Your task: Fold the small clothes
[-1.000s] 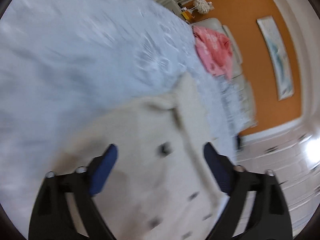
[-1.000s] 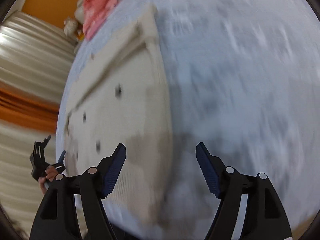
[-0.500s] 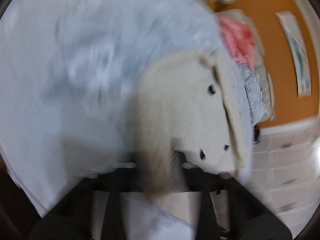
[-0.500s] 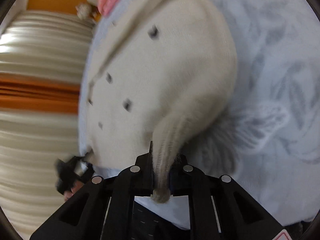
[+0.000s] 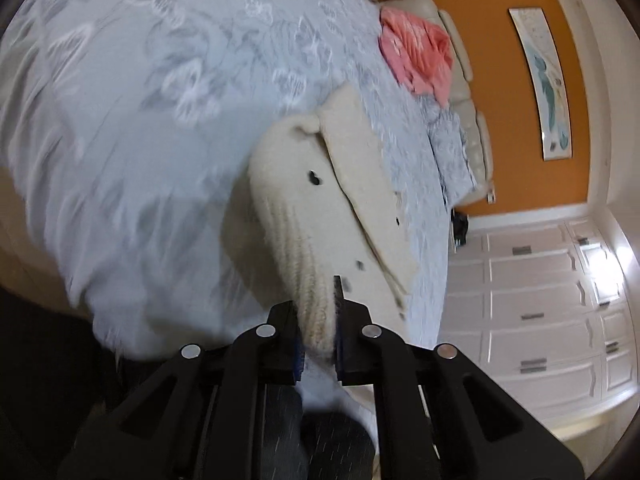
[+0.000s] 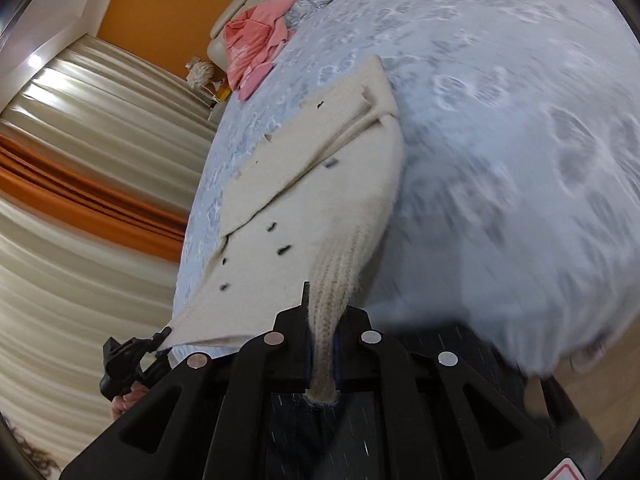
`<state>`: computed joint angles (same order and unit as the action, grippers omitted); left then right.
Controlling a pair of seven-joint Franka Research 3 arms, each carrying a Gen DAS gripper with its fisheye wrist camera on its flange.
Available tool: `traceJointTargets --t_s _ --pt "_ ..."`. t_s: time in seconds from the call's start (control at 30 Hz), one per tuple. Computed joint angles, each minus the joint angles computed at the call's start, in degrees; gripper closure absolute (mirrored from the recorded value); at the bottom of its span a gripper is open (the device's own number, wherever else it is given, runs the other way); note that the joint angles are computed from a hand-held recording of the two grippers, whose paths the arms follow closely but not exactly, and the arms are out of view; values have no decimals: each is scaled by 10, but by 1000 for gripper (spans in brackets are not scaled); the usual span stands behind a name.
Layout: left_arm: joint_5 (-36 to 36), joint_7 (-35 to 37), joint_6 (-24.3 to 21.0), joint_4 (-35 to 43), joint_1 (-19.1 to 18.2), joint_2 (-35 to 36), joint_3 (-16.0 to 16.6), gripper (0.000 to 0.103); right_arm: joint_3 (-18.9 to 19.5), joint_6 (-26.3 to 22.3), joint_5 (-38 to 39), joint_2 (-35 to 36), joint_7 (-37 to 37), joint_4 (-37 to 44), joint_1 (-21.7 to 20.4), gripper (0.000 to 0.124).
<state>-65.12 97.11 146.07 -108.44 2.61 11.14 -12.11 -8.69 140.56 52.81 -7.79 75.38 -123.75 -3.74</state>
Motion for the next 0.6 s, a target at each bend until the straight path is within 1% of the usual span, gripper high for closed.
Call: traceJointTargets --t_s 0.07,0.23,0.27,0.37,0.43,0.47,0.53,0.57,0.6 --pt "-17 10 -22 -52 3 -43 0 94 3 -6 -14 -41 9 -42 -1 117" --pt "-44 35 -29 -136 -25 -129 27 95 -17 -32 -46 -146 19 -122 -9 117" --pt "-54 48 -28 -151 -32 -150 33 95 -21 -38 -50 -170 23 -134 -11 117" --pt "-68 75 -24 -170 -52 -192 56 95 -37 -38 -32 -206 20 -139 -1 117" --pt "-84 88 -21 -154 -63 -196 68 95 -48 -27 -13 -210 5 -124 9 117" --pt "-94 97 -18 -128 -66 -181 73 95 -59 -23 5 -200 -11 -107 17 117" --pt "-107 120 -15 -75 -68 -142 74 95 -88 -20 67 -161 -65 -60 39 117" --pt "-99 122 -1 -34 -68 -109 68 95 -98 -20 103 -131 -91 -31 47 117" --pt "-92 127 9 9 -66 -74 61 95 -110 -25 147 -81 -122 15 53 117"
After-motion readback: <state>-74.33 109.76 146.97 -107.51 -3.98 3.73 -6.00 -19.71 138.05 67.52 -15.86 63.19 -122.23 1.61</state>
